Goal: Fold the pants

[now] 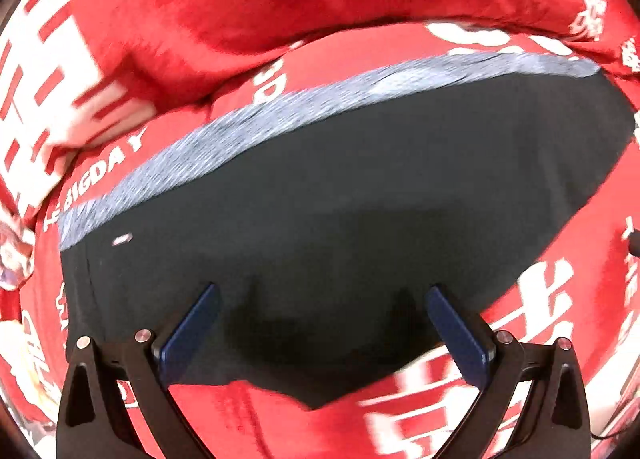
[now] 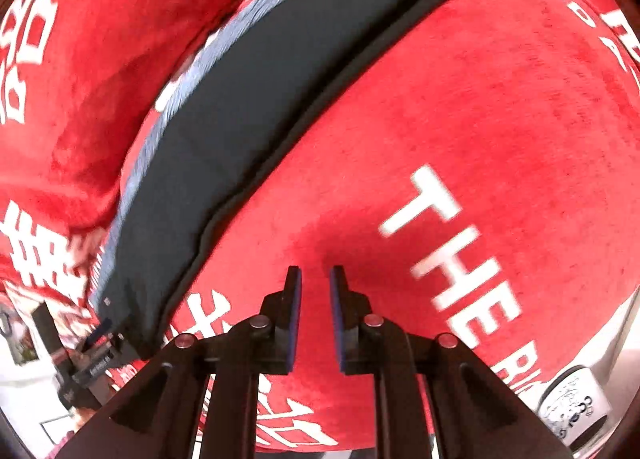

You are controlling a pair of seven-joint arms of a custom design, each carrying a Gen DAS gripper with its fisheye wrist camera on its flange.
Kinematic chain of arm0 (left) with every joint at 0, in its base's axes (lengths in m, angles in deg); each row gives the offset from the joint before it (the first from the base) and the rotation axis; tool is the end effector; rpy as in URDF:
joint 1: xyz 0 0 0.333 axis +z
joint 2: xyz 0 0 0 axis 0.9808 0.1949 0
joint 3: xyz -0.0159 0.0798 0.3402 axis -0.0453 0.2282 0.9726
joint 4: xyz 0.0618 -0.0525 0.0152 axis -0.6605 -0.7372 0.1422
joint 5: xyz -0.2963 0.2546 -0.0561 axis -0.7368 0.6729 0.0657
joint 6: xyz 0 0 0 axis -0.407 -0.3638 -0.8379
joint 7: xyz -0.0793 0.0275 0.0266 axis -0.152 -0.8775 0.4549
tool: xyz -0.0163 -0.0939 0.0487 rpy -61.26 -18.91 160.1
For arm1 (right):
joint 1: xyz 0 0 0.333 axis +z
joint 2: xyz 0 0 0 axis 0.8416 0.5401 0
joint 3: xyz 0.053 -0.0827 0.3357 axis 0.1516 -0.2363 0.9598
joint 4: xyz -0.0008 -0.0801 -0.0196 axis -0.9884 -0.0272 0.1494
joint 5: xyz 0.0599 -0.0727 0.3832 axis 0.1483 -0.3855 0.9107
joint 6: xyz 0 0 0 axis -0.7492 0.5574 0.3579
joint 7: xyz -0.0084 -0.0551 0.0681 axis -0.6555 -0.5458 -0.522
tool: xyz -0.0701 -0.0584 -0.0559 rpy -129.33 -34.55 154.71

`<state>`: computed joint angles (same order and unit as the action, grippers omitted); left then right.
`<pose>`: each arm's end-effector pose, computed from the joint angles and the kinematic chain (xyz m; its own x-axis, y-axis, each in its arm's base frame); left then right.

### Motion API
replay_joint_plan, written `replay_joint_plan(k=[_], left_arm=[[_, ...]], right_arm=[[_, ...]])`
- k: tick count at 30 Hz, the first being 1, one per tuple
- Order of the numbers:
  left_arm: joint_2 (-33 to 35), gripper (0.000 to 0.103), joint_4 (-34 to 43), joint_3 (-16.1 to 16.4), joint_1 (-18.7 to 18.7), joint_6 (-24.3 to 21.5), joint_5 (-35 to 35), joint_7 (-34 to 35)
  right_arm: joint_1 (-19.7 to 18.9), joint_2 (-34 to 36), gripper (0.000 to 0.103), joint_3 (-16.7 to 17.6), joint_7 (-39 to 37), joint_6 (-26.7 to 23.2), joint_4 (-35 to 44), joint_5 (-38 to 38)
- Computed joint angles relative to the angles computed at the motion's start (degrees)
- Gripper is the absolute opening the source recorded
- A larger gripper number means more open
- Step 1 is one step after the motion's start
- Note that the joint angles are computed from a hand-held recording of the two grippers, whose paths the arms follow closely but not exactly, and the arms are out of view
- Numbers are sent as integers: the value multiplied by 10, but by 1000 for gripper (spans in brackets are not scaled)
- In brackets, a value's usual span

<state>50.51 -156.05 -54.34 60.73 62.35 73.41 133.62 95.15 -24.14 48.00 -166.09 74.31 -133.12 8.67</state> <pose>0.6535 -0.3851 0.3772 -0.9698 -0.2312 -0.0775 -0.2173 0.9636 -0.1554 0.2759 0.3816 0.3848 -0.9038 0.1711 -0.3923 0.1711 0.9846 0.0352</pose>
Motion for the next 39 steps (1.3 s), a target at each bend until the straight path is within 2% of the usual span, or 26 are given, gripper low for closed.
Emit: replay_joint_plan(k=[1,3,5,6,10,14,17,19,20,21,23,26,29,30,32,34,35,39], left_arm=[[-10,103,-12,-5,-2,-2,-6,-5],[-17,103,-17,-12,-11,-9,-15,-20],[-26,103,-34,-17,-21,-4,-24,-45],[-27,103,-36,-17,-26,-2,-25,-58],[-14,103,-26,-13,-61,-5,-22,-142],[-29,103,-62,-11,-82,23,-4,-205],[-28,103,-80,-6,-97,28,27,-233],[-29,103,-92,-5,-98,29,38,-246],[-32,103,-98,-7,-94,35,38,-252],[-33,103,-99,-9,-92,34,37,-256],[-34,103,-98,-10,-92,27,43,-258],[-41,103,-108,-12,-92,36,56,-252],[-46,103,-119,-12,-95,48,68,-251],[-48,103,-123,-12,-95,50,70,-253],[-50,103,-127,-13,-94,53,71,-253],[-51,103,-127,-13,-95,50,71,-257],[-51,103,-126,-13,-95,49,72,-257],[-56,103,-132,-14,-96,50,74,-259]], right_arm=[[2,-15,18,7,24,-13,-10,-7],[3,-44,36,19,71,-42,-32,-23],[12,-78,44,25,94,-80,-52,-13],[17,-102,44,29,107,-104,-70,-10],[26,-179,44,25,131,-127,-143,-12],[37,-240,44,8,112,-112,-206,-7],[24,-244,44,-3,100,-77,-228,-18],[18,-254,43,6,114,-61,-245,-29],[22,-261,28,7,112,-62,-251,-27],[28,-262,7,4,101,-64,-250,-22],[34,-269,6,-5,79,-62,-254,-15],[42,-267,6,-5,46,-88,-238,1],[45,-259,6,-4,53,-53,-253,11],[34,-257,6,6,74,-36,-260,0],[35,-257,7,13,89,-41,-260,1],[47,-256,8,3,69,-51,-254,13],[53,-256,12,0,59,-54,-251,20],[65,-254,12,-4,46,-50,-245,43]])
